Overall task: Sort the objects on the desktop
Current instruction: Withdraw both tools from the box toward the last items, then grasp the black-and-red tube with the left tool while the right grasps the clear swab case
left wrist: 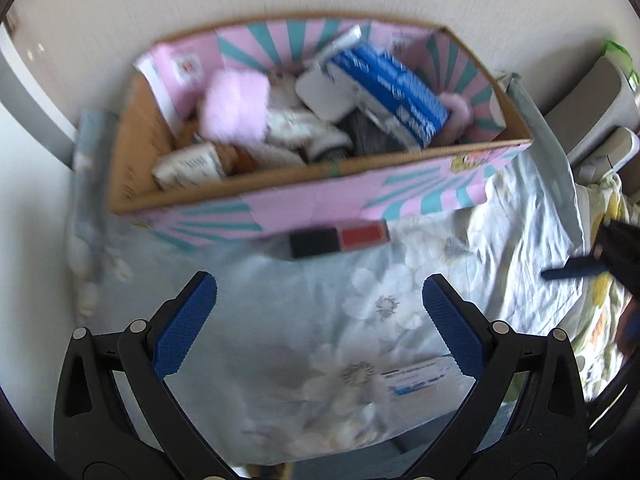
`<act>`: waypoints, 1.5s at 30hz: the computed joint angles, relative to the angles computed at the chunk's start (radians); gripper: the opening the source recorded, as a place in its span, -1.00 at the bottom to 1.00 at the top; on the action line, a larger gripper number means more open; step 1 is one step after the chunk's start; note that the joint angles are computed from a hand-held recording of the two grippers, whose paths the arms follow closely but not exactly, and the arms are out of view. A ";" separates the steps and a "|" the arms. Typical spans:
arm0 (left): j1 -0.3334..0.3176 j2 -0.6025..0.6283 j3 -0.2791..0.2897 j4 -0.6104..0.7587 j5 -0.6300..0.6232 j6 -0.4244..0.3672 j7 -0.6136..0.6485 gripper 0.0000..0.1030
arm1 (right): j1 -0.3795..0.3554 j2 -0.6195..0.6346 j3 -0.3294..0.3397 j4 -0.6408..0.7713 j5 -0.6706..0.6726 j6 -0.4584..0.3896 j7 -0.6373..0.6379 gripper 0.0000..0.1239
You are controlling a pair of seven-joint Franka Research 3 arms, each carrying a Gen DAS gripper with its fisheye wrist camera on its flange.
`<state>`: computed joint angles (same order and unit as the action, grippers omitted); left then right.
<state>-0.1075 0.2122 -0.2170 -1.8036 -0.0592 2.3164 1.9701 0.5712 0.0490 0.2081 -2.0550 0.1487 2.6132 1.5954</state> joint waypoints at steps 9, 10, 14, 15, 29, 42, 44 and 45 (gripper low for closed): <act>-0.054 0.071 0.007 -0.042 0.133 0.122 -0.167 0.99 | 0.032 0.069 0.035 -0.047 0.109 0.108 -0.251 0.30; -0.059 0.080 0.010 -0.042 0.155 0.131 -0.190 0.99 | 0.034 0.079 0.036 -0.048 0.116 0.119 -0.268 0.30; -0.063 0.105 0.013 -0.047 0.207 0.161 -0.250 0.99 | 0.037 0.128 0.041 -0.032 0.150 0.136 -0.332 0.15; -0.062 0.108 0.011 -0.049 0.211 0.165 -0.256 0.99 | 0.034 0.139 0.044 -0.026 0.161 0.136 -0.349 0.12; -0.039 0.073 -0.015 -0.107 0.199 0.214 -0.257 0.60 | 0.021 0.211 0.048 0.036 0.227 0.145 -0.473 -0.47; -0.011 -0.050 -0.009 -0.154 0.065 0.141 -0.192 0.60 | 0.061 0.150 0.010 0.001 0.128 0.143 -0.347 -0.48; -0.008 -0.083 -0.004 -0.164 0.039 0.126 -0.177 0.60 | 0.062 0.127 0.003 -0.005 0.097 0.132 -0.305 -0.48; -0.007 -0.100 -0.001 -0.170 0.024 0.120 -0.172 0.60 | 0.064 0.118 -0.001 -0.005 0.080 0.125 -0.280 -0.48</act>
<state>-0.1141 0.1117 -0.2178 -1.9736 -0.0348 2.4363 1.7984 0.6349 0.1674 0.2076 -2.0600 0.2284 2.7387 1.3156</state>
